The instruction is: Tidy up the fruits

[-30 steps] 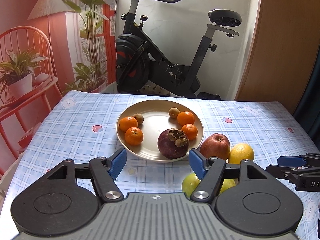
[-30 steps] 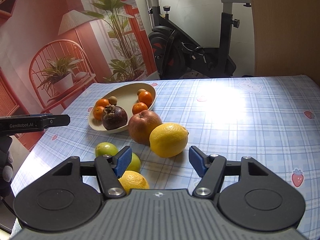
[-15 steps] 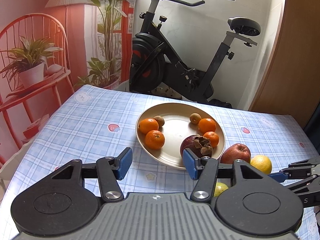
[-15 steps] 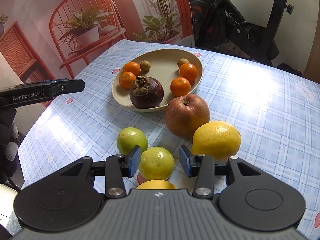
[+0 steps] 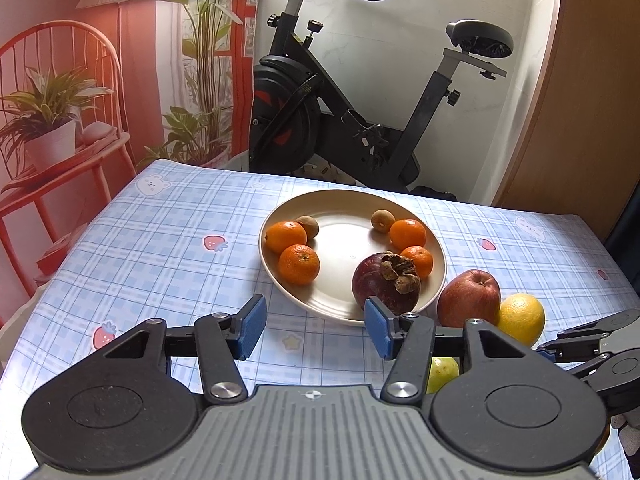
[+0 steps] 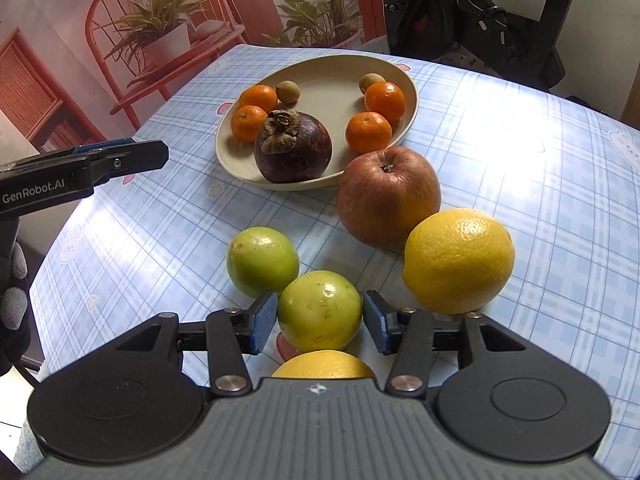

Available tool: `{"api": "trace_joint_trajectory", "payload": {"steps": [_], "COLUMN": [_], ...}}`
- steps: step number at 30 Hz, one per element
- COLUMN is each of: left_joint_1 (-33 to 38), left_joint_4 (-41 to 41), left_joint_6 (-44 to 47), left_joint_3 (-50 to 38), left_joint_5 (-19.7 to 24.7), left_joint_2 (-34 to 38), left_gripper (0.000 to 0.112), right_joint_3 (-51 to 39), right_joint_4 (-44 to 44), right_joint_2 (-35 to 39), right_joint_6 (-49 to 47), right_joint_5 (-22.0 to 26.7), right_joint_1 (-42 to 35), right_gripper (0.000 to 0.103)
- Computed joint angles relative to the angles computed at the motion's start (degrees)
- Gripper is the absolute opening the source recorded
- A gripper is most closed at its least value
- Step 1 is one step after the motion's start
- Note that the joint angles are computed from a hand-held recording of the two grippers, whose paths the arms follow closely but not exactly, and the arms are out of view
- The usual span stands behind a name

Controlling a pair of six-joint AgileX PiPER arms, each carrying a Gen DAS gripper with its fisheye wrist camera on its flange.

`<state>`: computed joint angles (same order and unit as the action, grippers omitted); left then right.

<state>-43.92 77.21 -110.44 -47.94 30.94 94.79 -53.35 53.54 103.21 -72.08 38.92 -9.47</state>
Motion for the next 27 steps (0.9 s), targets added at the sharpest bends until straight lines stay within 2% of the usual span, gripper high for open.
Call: {"api": "trace_joint_trajectory", "payload": {"steps": [9,27], "left_joint_1": [-0.8,-1.8], "left_joint_4": [-1.2,-1.3], "left_joint_6": [1.2,1.4], "left_joint_3": [-0.3,-0.3], "left_joint_5": [0.5,0.4], "left_joint_2": [0.5,-0.1], "left_gripper": [0.057,0.057], "right_joint_3": [0.5,4.7], "right_joint_4": [1.0,7.2], "right_joint_2": [0.3,-5.5], "right_joint_6": [0.2,-5.9], "right_joint_5": [-0.7,0.2], "right_joint_1": [0.0,-3.4], "right_gripper": [0.05,0.05]}}
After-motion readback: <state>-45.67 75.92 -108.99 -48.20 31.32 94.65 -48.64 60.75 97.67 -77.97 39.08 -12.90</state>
